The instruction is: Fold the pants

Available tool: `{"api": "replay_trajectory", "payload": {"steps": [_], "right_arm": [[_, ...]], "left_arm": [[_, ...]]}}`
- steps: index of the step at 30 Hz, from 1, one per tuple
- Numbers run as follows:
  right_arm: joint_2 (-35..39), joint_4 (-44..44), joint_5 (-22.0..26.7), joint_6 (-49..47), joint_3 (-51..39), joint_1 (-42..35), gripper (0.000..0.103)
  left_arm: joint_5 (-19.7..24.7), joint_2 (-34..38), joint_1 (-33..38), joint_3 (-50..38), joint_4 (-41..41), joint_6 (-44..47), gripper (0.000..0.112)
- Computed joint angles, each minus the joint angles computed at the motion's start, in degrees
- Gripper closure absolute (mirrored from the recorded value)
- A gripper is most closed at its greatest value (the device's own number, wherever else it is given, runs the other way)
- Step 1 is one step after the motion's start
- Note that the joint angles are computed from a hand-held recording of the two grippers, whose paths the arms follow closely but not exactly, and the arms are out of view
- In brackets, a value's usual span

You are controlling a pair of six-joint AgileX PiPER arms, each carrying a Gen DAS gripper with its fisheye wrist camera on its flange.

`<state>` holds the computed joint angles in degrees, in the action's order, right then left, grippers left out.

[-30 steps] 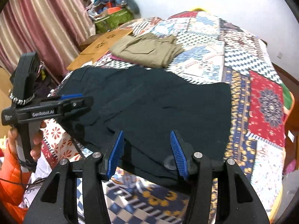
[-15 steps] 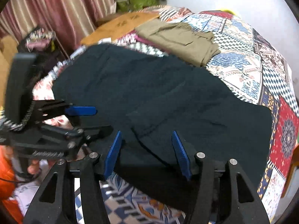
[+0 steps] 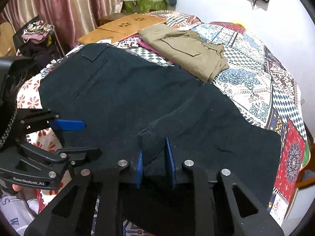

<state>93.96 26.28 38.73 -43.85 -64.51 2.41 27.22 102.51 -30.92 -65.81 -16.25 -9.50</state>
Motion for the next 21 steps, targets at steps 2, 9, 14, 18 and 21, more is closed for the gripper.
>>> {"api": "replay_trajectory", "payload": {"steps": [2,9,14,18,21], "right_arm": [[0.2,3.1,2.1,-1.7,-0.7,-1.6,0.087],[1.0,10.8,12.2,-3.9,-4.4,-7.5,0.090],[-1.8,15.0,16.6,-8.2,-3.2,-10.4,0.090],[-2.7,13.1,17.0,-8.8,-2.6,-9.4,0.090],[0.0,11.9,18.4,-7.1,-2.8,-8.5,0.083]], "left_arm": [[0.0,0.0,-0.1,0.0,0.4,-0.4,0.049],[0.0,-0.2,-0.1,0.0,0.5,-0.6,0.049],[0.4,0.0,-0.3,-0.5,1.4,-1.4,0.049],[1.7,0.4,0.0,-1.6,1.7,-2.0,0.049],[3.3,0.4,0.8,-3.2,1.5,-2.5,0.049]]}}
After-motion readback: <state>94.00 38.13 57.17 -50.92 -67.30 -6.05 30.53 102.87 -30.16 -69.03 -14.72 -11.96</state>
